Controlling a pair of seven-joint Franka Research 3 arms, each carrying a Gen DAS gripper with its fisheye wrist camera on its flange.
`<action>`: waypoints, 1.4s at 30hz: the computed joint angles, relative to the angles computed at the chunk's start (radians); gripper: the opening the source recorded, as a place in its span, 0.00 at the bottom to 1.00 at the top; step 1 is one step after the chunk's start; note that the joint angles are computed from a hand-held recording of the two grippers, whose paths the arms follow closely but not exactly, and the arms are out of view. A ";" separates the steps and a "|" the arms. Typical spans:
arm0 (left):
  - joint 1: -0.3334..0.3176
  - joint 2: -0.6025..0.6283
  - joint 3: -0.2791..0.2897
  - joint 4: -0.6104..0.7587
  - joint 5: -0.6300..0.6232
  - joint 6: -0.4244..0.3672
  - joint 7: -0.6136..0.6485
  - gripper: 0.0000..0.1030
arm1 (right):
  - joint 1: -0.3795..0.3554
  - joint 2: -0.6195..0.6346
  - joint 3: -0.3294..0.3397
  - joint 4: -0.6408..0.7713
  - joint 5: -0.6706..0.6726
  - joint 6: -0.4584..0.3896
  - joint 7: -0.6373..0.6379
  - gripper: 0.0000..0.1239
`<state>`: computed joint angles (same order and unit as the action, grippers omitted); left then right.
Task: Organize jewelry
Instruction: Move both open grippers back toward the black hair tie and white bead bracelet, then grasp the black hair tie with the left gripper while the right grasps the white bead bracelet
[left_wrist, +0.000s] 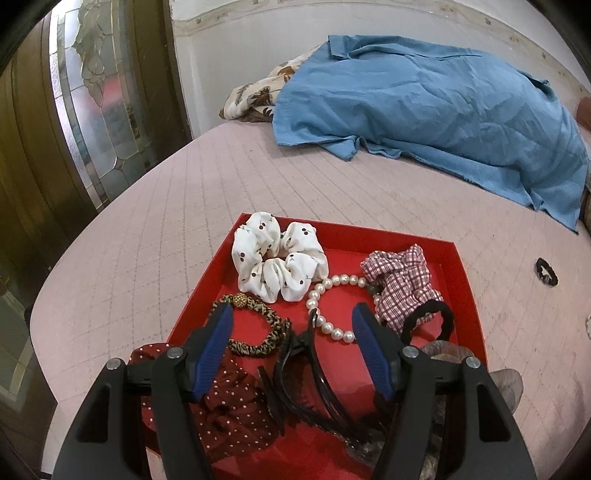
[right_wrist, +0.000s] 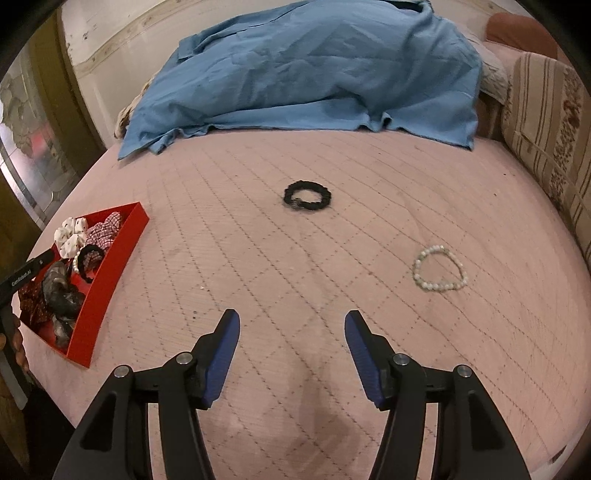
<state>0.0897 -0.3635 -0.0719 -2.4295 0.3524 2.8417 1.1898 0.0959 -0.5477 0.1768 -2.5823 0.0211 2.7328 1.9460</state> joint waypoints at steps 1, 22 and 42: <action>0.004 -0.004 -0.007 -0.002 0.008 0.000 -0.005 0.64 | -0.001 -0.004 -0.003 -0.007 0.001 0.004 0.000 0.52; -0.194 -0.158 0.007 0.024 -0.134 -0.095 0.173 0.71 | -0.108 0.026 -0.183 -0.057 0.155 0.128 -0.115 0.56; -0.343 0.509 -0.146 0.622 -0.210 -0.297 0.124 0.72 | -0.083 0.249 -0.281 0.136 0.452 -0.022 -0.440 0.34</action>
